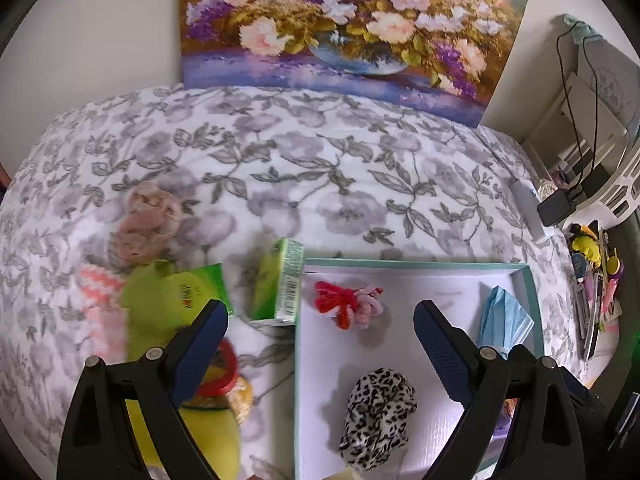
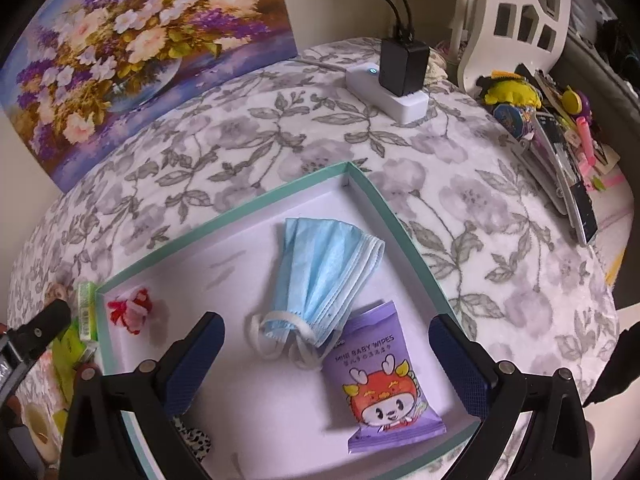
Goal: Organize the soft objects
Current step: 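Move both open tools back from the tray to the pile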
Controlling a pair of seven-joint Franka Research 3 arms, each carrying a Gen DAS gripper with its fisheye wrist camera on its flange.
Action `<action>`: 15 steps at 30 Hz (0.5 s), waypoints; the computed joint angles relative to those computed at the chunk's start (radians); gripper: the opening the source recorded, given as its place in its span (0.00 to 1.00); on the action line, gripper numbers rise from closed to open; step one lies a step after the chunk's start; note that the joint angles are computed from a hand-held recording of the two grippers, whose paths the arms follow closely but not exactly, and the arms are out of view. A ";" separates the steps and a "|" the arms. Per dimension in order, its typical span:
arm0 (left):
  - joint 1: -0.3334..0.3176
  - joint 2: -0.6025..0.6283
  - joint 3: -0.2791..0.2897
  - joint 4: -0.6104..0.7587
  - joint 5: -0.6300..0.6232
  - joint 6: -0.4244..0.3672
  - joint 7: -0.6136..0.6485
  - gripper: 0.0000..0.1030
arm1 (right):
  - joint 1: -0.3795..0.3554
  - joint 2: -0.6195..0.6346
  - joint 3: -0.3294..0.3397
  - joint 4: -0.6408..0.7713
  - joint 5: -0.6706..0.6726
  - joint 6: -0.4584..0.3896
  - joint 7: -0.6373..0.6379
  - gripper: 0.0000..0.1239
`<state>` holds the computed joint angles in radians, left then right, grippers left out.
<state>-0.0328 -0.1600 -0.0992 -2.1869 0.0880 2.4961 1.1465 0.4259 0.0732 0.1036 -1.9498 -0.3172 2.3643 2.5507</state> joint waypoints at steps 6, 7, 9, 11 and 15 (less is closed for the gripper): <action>0.022 -0.079 0.011 -0.046 0.012 -0.034 -0.057 0.92 | 0.018 -0.019 0.016 0.003 -0.034 -0.024 0.006 0.83; 0.026 -0.091 0.015 -0.054 0.012 -0.042 -0.068 0.92 | 0.022 -0.021 0.021 0.003 -0.038 -0.030 0.001 0.83; 0.036 -0.121 0.023 -0.074 0.013 -0.070 -0.087 0.92 | 0.031 -0.021 0.029 0.005 -0.049 -0.044 -0.005 0.83; 0.044 -0.147 0.030 -0.095 0.014 -0.087 -0.106 0.92 | 0.043 -0.022 0.038 0.007 -0.054 -0.062 -0.010 0.83; 0.060 -0.184 0.045 -0.117 0.018 -0.148 -0.117 0.92 | 0.066 -0.019 0.054 0.016 -0.042 -0.075 -0.032 0.83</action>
